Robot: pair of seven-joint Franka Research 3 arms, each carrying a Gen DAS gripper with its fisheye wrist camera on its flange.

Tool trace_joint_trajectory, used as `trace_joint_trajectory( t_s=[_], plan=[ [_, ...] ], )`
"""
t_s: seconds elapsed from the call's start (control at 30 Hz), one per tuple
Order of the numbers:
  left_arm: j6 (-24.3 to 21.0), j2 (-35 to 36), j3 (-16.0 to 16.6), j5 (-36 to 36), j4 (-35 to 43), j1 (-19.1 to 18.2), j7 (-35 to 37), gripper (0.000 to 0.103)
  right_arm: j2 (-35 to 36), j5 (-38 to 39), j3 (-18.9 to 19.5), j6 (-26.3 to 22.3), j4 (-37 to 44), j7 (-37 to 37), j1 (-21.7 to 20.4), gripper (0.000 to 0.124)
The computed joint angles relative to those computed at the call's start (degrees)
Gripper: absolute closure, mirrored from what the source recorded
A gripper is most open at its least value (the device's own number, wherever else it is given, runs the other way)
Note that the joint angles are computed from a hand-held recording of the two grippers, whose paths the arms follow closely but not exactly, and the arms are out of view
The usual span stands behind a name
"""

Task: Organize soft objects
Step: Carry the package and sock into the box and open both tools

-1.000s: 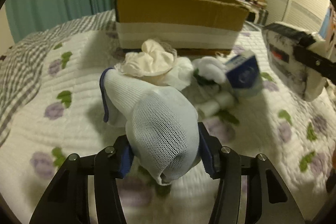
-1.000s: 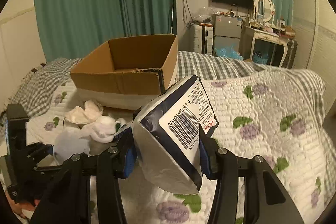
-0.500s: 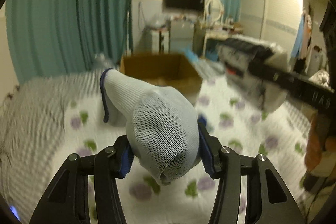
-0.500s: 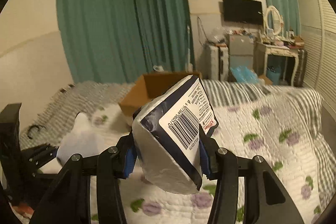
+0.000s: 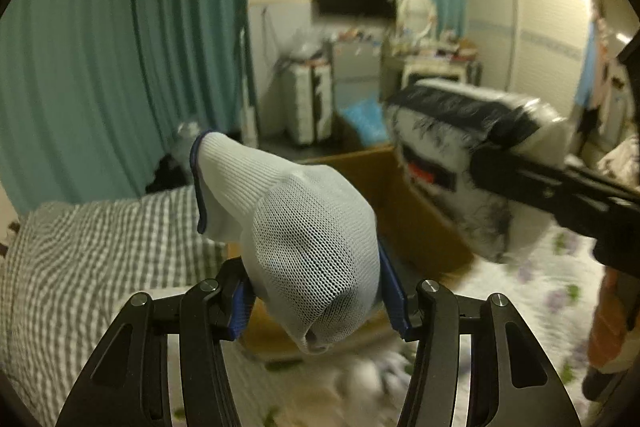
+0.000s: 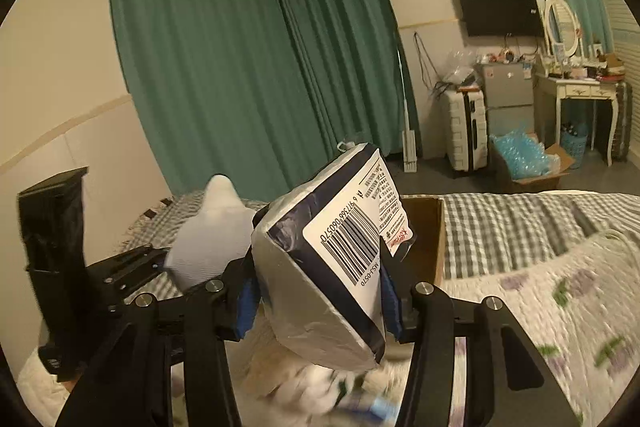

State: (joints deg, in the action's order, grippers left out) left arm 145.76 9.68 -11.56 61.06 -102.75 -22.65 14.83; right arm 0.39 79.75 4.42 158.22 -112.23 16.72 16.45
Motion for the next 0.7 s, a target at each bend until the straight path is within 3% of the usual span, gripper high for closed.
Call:
trace_joint_trajectory(
  t_s=[0.2,0.27,0.4,0.43,0.5,0.57,0.7],
  plan=[
    [1.28,7.55,2.59,-1.71,5.83,0.50,4.01,0.050,15.93,-8.34,1.85,0.37,14.01,5.80,-1.69,0.074],
    [3.15,7.59,4.16,1.80,5.39,-0.43,1.36,0.046,18.81,-9.54,2.93,-0.48,16.49,6.44,-3.18,0.073],
    [4.93,7.36,4.93,3.88,5.16,-0.62,-2.11,0.038,20.70,-10.30,5.46,1.45,18.12,5.48,-5.35,0.045],
    [7.33,6.72,5.17,4.35,4.36,-0.03,-3.65,0.037,20.63,-10.14,5.99,2.48,18.17,5.60,-5.72,0.038],
    [10.39,3.86,5.31,5.64,1.46,0.61,-7.57,0.026,19.16,-9.29,6.69,3.56,17.18,6.13,-6.64,0.035],
    [7.72,0.35,4.76,7.64,-0.62,0.29,-11.33,0.024,16.79,-8.31,6.92,4.61,15.49,5.88,-7.21,0.035],
    [-0.06,-8.32,0.70,7.47,-5.48,0.91,-10.72,0.023,8.85,-6.05,5.78,7.17,9.64,3.84,-6.49,0.035]
  ],
)
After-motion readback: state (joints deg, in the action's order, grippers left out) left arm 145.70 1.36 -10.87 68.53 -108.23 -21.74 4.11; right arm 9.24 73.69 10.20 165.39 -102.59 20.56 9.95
